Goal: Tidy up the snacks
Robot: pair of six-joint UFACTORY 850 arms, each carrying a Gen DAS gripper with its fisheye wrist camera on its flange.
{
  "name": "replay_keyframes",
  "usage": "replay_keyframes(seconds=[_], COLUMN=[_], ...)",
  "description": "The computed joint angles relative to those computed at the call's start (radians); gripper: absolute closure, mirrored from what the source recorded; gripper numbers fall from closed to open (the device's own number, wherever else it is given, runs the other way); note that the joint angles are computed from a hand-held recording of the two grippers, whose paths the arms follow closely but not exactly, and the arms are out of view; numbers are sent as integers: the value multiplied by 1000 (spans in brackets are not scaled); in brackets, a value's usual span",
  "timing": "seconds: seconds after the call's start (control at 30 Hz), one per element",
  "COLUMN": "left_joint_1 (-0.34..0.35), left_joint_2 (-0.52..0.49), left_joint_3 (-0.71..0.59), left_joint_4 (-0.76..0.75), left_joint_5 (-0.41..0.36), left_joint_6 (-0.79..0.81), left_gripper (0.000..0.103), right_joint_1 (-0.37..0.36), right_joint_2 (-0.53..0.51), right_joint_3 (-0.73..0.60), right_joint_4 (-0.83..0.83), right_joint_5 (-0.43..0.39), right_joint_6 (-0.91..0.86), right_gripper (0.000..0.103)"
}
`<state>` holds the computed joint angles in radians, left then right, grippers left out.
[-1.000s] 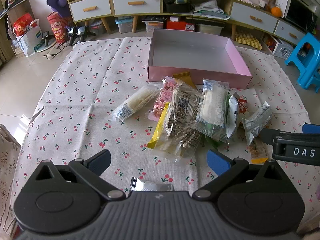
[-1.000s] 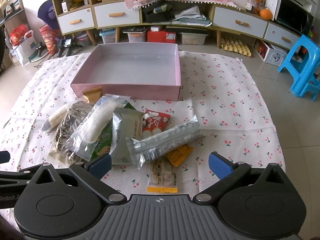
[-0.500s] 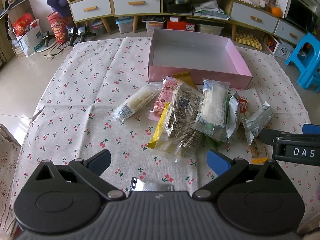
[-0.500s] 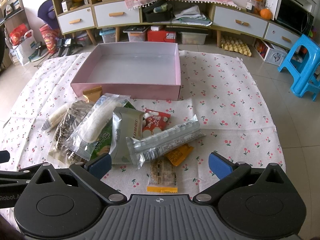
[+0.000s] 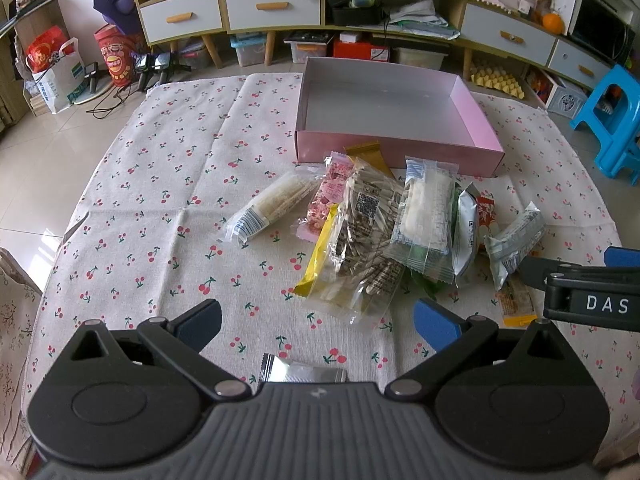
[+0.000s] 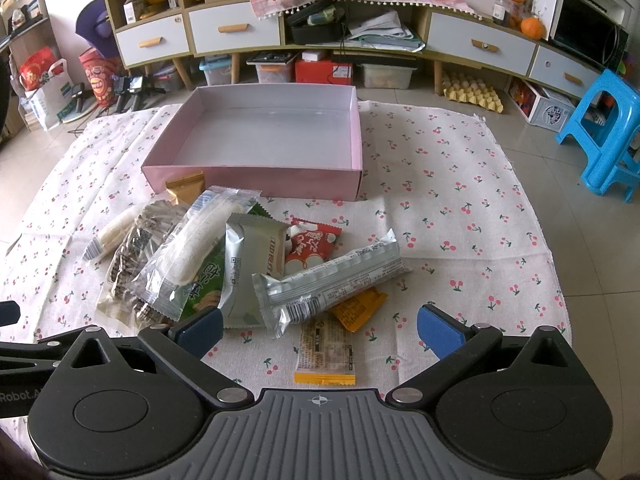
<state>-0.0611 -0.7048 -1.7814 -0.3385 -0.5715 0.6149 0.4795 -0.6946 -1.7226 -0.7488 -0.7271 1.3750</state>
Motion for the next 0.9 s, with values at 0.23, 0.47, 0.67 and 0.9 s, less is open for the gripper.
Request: replay_keyframes(seconds=[0.23, 0.47, 0.67, 0.9], left_joint_1=[0, 0, -1, -1], left_joint_2=[0, -1, -1, -4], left_joint_3=[-1, -2, 1, 1], left_joint_4=[0, 1, 5, 12], left_joint_5=[-1, -2, -1, 7], left_joint_6=[0, -1, -4, -9], left_gripper=[1, 1, 1, 1], right_joint_1=[0, 0, 1, 1], right_joint_2=[0, -1, -2, -11], right_joint_3=[1, -1, -2, -9], right_joint_4=[1, 2, 2, 7], right_joint_5=[1, 1, -2, -12], right_joint_6=[-1, -3, -4, -13], right_gripper=[0, 0, 0, 0])
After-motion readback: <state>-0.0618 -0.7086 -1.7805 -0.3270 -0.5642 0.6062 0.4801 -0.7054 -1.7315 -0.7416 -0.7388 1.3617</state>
